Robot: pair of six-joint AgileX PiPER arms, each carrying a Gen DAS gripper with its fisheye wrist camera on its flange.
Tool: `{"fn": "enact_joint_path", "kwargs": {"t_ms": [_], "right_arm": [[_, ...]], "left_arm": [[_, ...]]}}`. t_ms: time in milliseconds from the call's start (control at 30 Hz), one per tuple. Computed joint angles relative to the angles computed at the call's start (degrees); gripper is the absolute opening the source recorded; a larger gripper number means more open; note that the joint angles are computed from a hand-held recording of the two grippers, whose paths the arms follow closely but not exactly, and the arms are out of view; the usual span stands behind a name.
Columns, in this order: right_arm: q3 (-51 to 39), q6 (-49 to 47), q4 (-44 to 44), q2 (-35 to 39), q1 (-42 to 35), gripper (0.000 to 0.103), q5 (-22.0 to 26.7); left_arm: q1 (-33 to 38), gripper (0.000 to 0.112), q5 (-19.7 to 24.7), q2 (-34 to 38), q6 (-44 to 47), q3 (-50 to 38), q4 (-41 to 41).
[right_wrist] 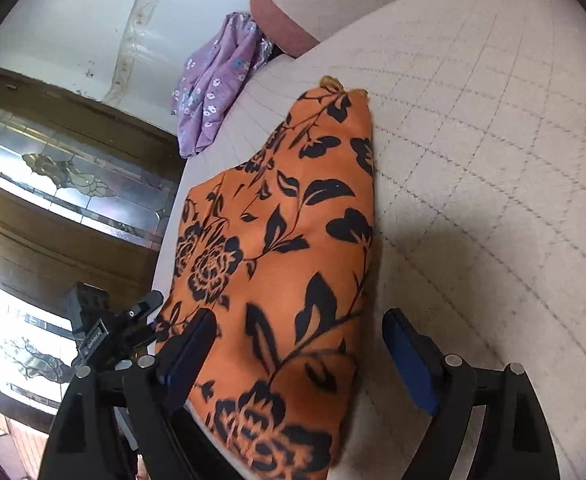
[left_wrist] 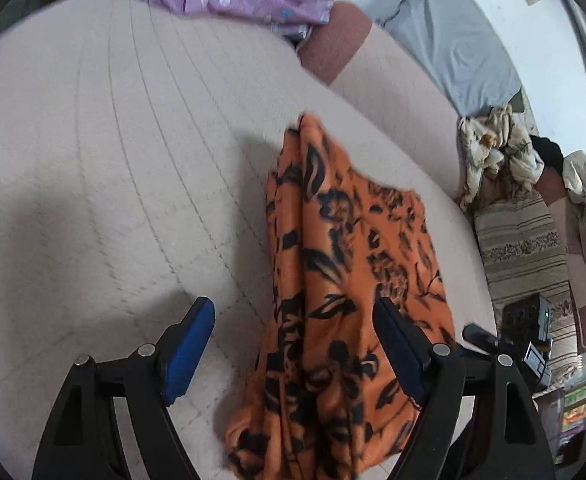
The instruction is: Fold small clothes
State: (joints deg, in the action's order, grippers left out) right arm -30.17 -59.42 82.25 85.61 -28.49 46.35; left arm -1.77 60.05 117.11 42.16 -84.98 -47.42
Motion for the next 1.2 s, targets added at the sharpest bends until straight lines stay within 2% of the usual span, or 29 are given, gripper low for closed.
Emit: {"fn": "enact_joint_path", "kwargs": {"t_ms": [100,133,167,200,267,333,367,400,467,567,600,633,700,733,767,800,833,867,900,1000,1100,1133,1200], "right_arm": [[-2.45,-4.31,4.6,7.06,2.11,0.086,1.89],[-3.06,-5.42,5.33,7.53,3.38,0.083,1.07],[-4.17,-4.29,4.1,7.49,4.9,0.058,-0.46],[-6.4,-0.88,1.03,8.26,6.86,0.046,-2.41],[-8.41,2.68,-3.1,6.62,9.21,0.039,-4.64],[-10.35,8.22,-10.0,2.14,11.33,0.037,-6.73],[-10.93,9.46,-11.58,0.76,11.46,0.036,-6.66],[-12.25,12.46,-14.96,-1.77,12.1,0.036,-7.29],[-13.72,15.35,-18.89,-5.32,11.39,0.036,-6.72],[-16.78,17.18,-23.56,-9.23,6.73,0.036,-3.82],[-18.08,16.7,-24.5,-9.81,2.97,0.036,-1.48],[-18.77,16.56,-24.62,-9.45,0.54,0.036,-0.45],[-18.59,12.96,-22.43,-5.82,-7.25,0.039,1.83],[-19.32,12.75,-23.09,-2.29,-10.66,0.044,4.06],[-20.34,14.75,-24.63,2.45,-12.62,0.058,4.75],[-19.58,16.74,-26.85,7.61,-15.62,0.063,3.15],[-18.93,16.44,-27.23,10.48,-17.49,0.063,1.8],[-17.44,13.85,-25.31,11.06,-20.54,0.066,2.75],[-14.92,9.12,-21.88,9.8,-23.17,0.066,3.91],[-10.76,4.02,-19.2,1.75,-25.08,0.067,1.56],[-10.86,1.93,-15.92,-4.69,-24.46,0.068,5.86],[-11.35,1.35,-14.79,-5.89,-23.69,0.07,7.54],[-12.23,-0.7,-12.43,-6.54,-20.89,0.082,10.99]], "left_arm": [[-0.71,0.077,-0.87,0.68,1.35,0.39,0.3],[-1.2,0.068,-1.43,0.37,1.1,0.59,1.38],[-1.56,0.034,0.04,0.97,0.79,-0.44,1.9],[-1.78,0.03,1.47,1.46,0.74,-0.86,1.22],[-2.85,0.028,-1.09,-0.74,2.28,1.07,1.53],[-2.95,0.025,-1.63,-2.88,3.32,2.76,-0.25],[-2.44,0.023,-0.28,-3.69,4.8,3.16,-3.54],[-2.45,0.023,0.45,-4.46,5.93,3.32,-5.76],[-4.68,0.023,-1.0,-7.35,7.05,3.39,-7.67],[-9.04,0.024,-3.45,-7.75,6.57,0.79,-10.35],[-10.35,0.029,-4.08,-6.94,4.76,-0.54,-9.81],[-12.14,0.034,-4.59,-4.94,0.73,-2.95,-7.98],[-15.22,0.077,-4.71,-0.27,-7.75,-7.84,-2.11],[-16.85,0.08,-6.89,1.16,-12.59,-8.52,2.33],[-18.0,0.079,-8.95,2.13,-16.72,-8.26,6.21],[-18.31,0.079,-8.71,3.08,-18.6,-8.29,7.89],[-18.08,0.079,-8.84,3.03,-18.33,-7.47,7.53],[-17.77,0.079,-10.03,1.92,-16.84,-5.32,6.28],[-17.55,0.079,-10.96,0.54,-14.75,-3.42,4.96],[-18.11,0.079,-12.17,-2.9,-9.94,-0.58,2.15],[-19.93,0.079,-15.13,-8.03,-3.55,4.17,-0.74],[-21.51,0.079,-17.14,-8.99,-4.06,4.92,2.12],[-24.02,0.079,-20.81,-8.16,-9.53,6.12,13.0]]}}
